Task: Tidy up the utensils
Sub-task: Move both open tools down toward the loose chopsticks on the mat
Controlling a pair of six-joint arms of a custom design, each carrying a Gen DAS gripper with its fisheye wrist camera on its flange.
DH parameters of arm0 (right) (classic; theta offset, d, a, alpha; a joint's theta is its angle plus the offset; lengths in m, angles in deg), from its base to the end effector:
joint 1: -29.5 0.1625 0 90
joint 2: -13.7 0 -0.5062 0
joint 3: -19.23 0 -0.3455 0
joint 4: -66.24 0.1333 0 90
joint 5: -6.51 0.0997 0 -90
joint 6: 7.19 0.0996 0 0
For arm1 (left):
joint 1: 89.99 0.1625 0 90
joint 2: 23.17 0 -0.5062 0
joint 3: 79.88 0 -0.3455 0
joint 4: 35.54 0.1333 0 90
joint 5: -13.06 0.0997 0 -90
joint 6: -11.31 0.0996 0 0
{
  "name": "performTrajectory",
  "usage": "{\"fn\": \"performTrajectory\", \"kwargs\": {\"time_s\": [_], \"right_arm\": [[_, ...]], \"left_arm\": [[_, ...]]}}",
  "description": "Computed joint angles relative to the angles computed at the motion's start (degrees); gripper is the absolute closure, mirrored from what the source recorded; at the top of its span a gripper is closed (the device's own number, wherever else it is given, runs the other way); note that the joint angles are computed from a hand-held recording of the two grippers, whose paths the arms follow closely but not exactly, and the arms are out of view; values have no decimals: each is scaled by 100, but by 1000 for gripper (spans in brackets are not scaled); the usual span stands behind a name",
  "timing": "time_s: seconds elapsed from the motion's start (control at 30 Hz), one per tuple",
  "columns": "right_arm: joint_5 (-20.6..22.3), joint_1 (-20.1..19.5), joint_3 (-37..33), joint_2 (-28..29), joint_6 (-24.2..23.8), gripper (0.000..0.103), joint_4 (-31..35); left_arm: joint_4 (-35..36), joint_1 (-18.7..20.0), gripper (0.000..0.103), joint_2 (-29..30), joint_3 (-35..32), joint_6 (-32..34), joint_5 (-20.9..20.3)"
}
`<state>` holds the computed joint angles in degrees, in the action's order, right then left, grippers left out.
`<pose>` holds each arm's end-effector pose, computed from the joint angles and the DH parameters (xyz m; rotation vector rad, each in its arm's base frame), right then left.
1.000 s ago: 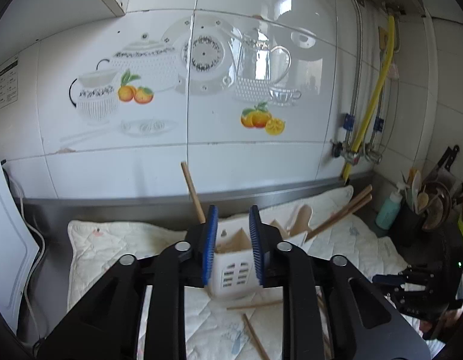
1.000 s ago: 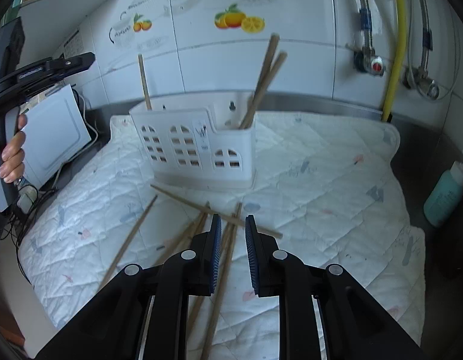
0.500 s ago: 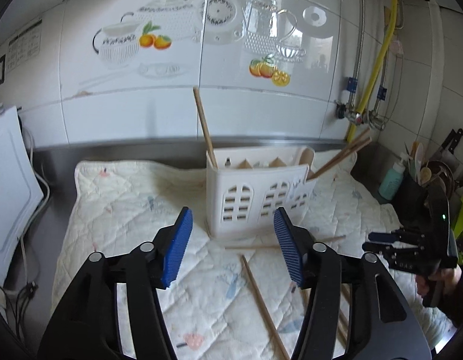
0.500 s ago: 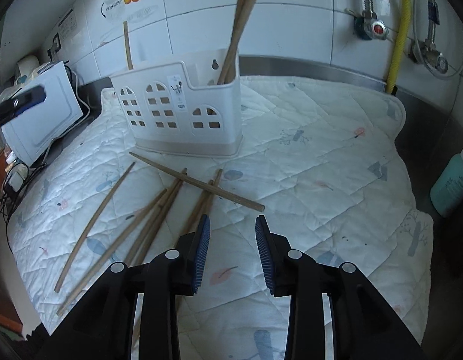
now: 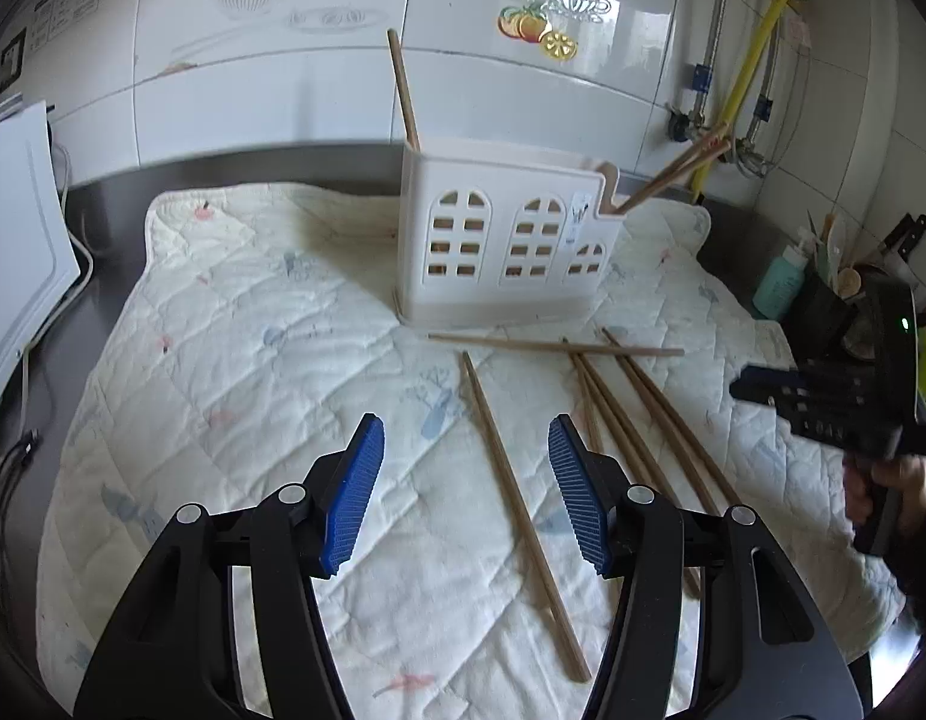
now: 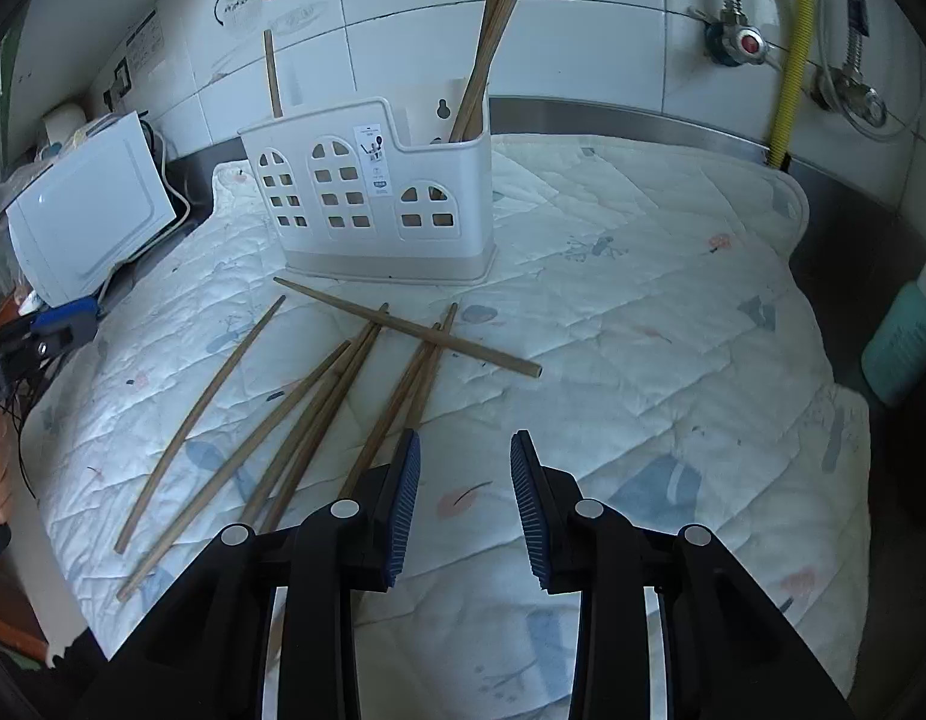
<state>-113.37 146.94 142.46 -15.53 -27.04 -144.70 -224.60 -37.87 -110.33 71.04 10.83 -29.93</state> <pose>0.3257 -0.4457 0.0332 0.8830 -2.4276 0.6617 -0.0205 -0.3621 0.3604 0.4469 2.3380 -1.0455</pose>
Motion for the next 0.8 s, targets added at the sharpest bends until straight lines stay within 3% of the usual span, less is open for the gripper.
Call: {"fn": "performTrajectory", "kwargs": {"time_s": [0.4, 0.8], "right_arm": [[202, -392, -990, 42, -1499, 72, 1346], [640, -702, -1310, 107, -2041, 73, 2099]], "left_arm": [[319, 349, 47, -52, 103, -276, -296], [613, 467, 47, 47, 126, -555, -384]]}}
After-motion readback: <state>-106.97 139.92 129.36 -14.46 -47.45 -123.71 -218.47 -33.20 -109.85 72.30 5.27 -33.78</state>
